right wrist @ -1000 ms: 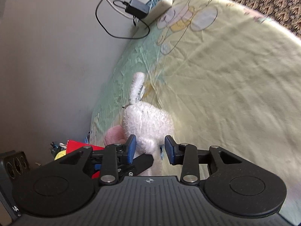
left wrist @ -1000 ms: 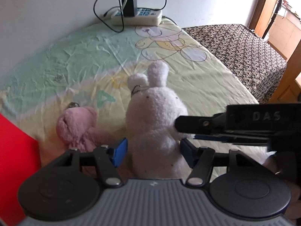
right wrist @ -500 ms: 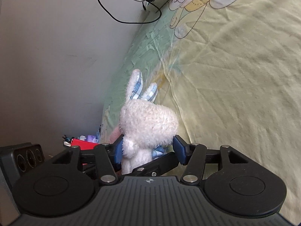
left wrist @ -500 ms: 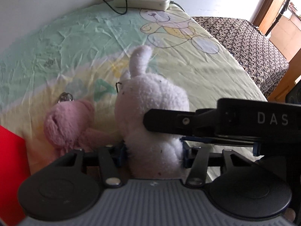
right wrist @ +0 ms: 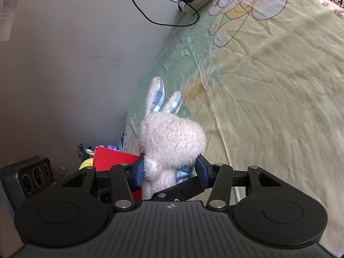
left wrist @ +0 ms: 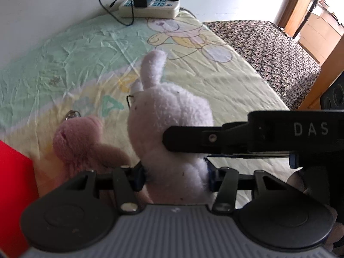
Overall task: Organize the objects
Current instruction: 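Lift the white bunny with both grippers and carry it to the box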
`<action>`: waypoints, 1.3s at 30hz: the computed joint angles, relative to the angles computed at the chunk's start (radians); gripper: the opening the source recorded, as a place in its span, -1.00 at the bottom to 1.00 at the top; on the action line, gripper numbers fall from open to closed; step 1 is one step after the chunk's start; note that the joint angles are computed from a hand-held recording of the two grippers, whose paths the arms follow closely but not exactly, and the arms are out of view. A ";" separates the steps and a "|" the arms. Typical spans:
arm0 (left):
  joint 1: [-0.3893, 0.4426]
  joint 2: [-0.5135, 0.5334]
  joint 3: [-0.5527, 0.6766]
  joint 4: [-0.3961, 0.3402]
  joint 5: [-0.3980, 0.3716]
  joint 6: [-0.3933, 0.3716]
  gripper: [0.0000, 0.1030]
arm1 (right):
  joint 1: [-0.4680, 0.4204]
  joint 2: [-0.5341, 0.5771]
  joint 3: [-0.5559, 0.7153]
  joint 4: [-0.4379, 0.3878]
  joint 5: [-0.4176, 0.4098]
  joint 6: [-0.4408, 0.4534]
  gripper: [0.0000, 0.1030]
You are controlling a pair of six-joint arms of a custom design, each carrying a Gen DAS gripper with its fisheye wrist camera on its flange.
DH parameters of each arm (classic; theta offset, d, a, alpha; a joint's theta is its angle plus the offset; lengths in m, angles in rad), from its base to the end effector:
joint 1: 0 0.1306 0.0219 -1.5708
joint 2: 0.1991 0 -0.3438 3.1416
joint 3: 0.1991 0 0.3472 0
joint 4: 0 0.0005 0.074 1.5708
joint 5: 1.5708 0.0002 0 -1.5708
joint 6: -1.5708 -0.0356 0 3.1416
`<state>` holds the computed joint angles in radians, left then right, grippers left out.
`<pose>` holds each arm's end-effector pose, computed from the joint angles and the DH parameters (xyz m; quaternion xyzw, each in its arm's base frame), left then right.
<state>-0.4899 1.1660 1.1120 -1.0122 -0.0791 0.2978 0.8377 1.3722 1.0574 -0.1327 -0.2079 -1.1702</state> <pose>0.3109 -0.1632 0.3525 0.0830 0.9641 -0.0604 0.2450 0.2962 0.3392 0.3196 0.0848 0.8394 0.4940 0.2104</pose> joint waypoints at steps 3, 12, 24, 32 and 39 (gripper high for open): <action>-0.022 -0.020 -0.004 -0.010 -0.010 0.011 0.04 | 0.015 -0.036 -0.017 -0.016 0.016 0.004 0.00; -0.123 -0.125 -0.044 -0.069 -0.066 0.065 0.04 | 0.093 -0.123 -0.058 -0.054 0.074 0.002 0.00; -0.270 -0.295 -0.117 -0.191 -0.191 0.240 0.04 | 0.183 -0.125 -0.031 -0.090 0.048 0.076 0.00; -0.369 -0.407 -0.131 -0.311 -0.304 0.370 0.04 | 0.226 -0.080 0.007 -0.034 0.005 0.095 0.00; -0.377 -0.533 -0.123 -0.383 -0.351 0.377 0.04 | 0.285 -0.041 0.092 -0.025 0.056 0.117 0.00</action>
<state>-0.8664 0.6328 0.9888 -1.3950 -0.4300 0.6746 1.1225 1.3314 1.1489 -0.1576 -0.1517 -1.0532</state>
